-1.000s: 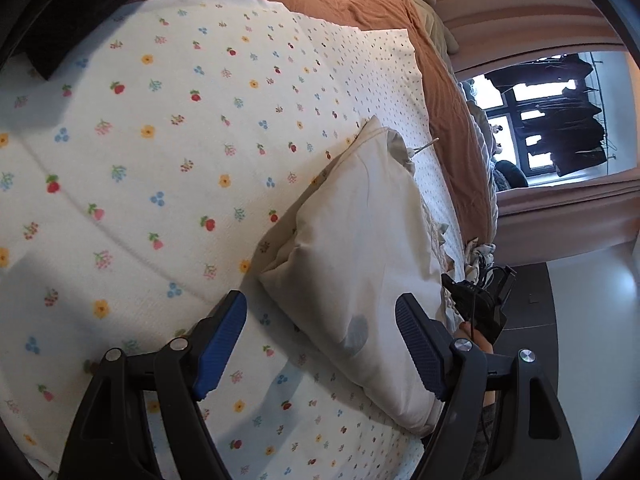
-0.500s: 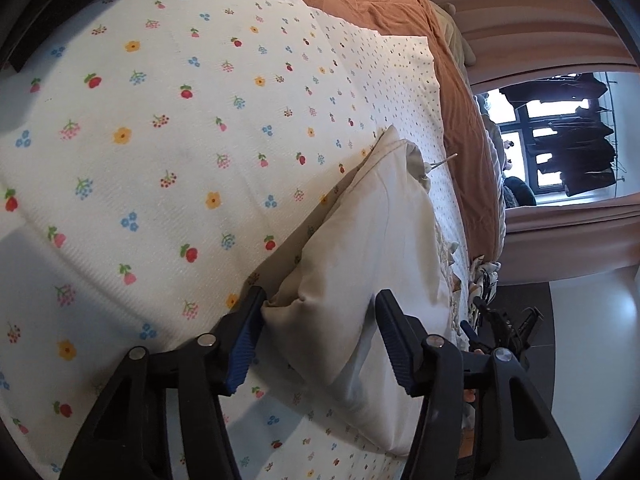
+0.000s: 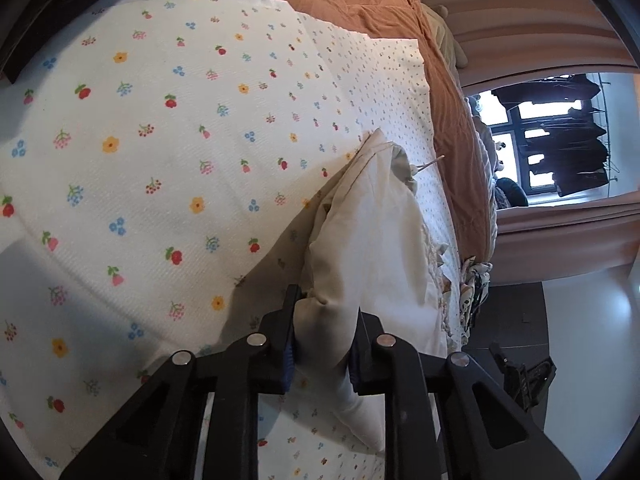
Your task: Fold large clothes
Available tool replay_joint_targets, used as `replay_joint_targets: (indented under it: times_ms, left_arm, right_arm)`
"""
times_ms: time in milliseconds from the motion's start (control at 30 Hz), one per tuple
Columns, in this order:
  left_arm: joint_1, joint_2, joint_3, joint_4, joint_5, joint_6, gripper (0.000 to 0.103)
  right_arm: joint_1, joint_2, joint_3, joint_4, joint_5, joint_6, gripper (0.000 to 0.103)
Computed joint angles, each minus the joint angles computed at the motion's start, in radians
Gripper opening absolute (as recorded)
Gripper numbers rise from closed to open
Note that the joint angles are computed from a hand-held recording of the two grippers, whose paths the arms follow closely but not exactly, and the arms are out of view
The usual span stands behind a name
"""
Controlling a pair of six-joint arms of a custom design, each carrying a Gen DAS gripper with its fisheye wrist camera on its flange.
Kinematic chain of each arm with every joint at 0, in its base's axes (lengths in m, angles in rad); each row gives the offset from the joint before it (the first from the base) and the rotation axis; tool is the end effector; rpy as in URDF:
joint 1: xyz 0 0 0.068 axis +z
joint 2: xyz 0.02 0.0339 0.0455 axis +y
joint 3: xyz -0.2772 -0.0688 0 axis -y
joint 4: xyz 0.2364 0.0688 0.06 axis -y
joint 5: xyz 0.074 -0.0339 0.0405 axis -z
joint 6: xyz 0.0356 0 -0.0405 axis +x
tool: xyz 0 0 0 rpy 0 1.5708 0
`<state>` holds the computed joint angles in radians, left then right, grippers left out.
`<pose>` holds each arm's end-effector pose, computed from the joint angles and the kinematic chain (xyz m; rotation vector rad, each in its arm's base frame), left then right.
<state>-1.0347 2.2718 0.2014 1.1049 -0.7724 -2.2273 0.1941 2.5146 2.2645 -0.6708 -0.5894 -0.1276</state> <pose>0.1209 -0.1548 0.0073 -1.5326 1.7383 -0.7728 0.5369 0.1257 0.1933 -0.6297 2.3411 0.7587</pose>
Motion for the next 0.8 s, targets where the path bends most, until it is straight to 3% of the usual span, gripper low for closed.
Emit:
replay_joint_targets:
  times_ms: [167,367,567,800]
  left_arm:
    - [-0.031,-0.115,-0.009,-0.078,-0.068,0.031,0.018]
    - [-0.03,-0.165,-0.048,0.009,-0.093,0.121,0.016]
    - [-0.001,-0.245,-0.091,0.116,-0.078,0.279,0.014]
    - [0.041,-0.318,-0.117,0.202,-0.029,0.44,0.014]
  right_arm:
    - [-0.04,-0.223,-0.362,0.149,0.009,-0.02,0.087]
    - [-0.061,-0.424,-0.672,0.254,0.086,-0.036,0.087]
    - [-0.07,-0.537,-0.871,0.332,0.13,-0.01,0.087]
    - [-0.062,-0.538,-1.017,0.392,0.178,0.029,0.084]
